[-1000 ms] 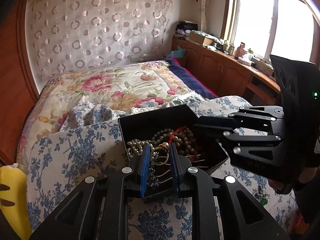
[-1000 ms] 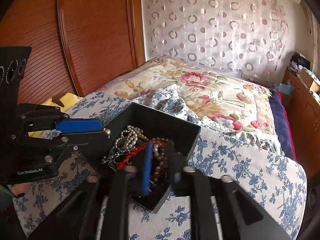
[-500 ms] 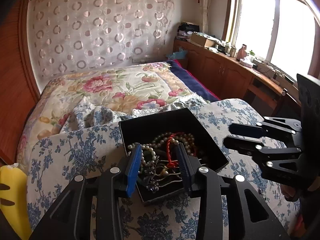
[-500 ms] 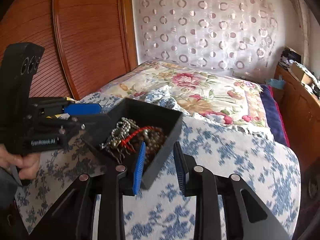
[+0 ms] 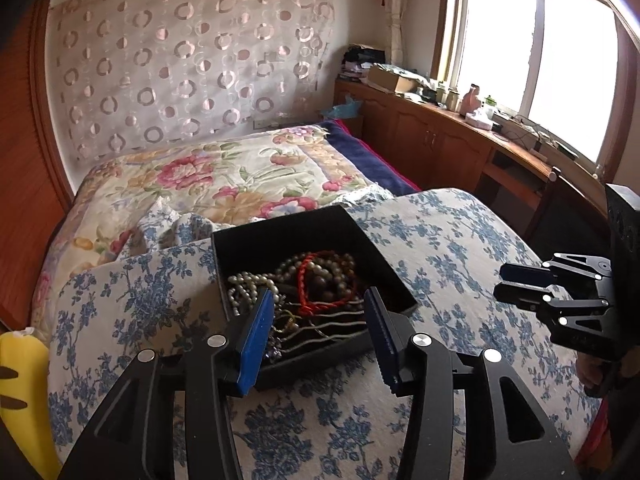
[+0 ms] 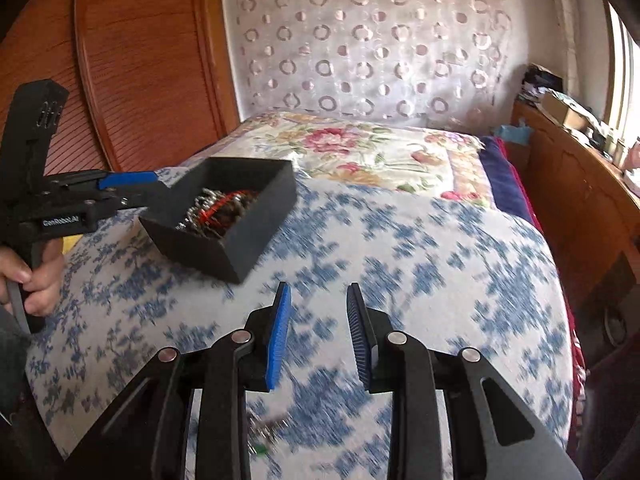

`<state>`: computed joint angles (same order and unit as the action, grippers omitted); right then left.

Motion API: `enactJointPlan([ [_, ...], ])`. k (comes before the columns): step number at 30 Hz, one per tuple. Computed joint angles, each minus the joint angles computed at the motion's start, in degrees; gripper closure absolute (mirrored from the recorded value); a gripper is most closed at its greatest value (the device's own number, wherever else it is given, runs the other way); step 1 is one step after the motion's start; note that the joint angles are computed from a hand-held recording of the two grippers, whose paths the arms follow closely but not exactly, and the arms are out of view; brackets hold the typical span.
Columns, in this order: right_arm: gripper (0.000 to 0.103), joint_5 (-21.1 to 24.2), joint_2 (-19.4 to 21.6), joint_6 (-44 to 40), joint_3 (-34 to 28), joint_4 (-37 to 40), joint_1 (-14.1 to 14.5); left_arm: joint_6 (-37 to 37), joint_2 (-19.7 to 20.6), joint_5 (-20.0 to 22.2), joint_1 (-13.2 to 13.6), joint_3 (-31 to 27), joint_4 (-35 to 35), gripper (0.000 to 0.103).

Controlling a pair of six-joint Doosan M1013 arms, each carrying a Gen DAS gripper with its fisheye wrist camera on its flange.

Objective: Organize jewelry
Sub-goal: 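Withdraw both tools from the box toward the remaining charms, then grasp the gold flower charm with the left tool while the right tool grasps the green pendant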

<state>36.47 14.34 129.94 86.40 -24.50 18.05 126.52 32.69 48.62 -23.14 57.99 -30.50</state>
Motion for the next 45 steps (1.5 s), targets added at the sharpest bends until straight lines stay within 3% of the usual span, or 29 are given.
enactJointPlan([
  [17, 0.072, 0.47, -3.89, 6.95, 5.67, -4.88, 2.09, 5.16, -4.56, -0.71, -1.47, 8.16, -3.09, 0.058],
  [32, 0.072, 1.36, -6.43, 12.12, 9.66, -6.74, 4.22, 9.97, -6.57, 3.71, -3.29, 12.85, -3.80, 0.058],
  [45, 0.072, 0.87, -6.52, 10.87, 10.47, -4.86, 5.05, 10.85, -6.05, 7.21, -5.29, 13.62, -1.06, 0.058],
])
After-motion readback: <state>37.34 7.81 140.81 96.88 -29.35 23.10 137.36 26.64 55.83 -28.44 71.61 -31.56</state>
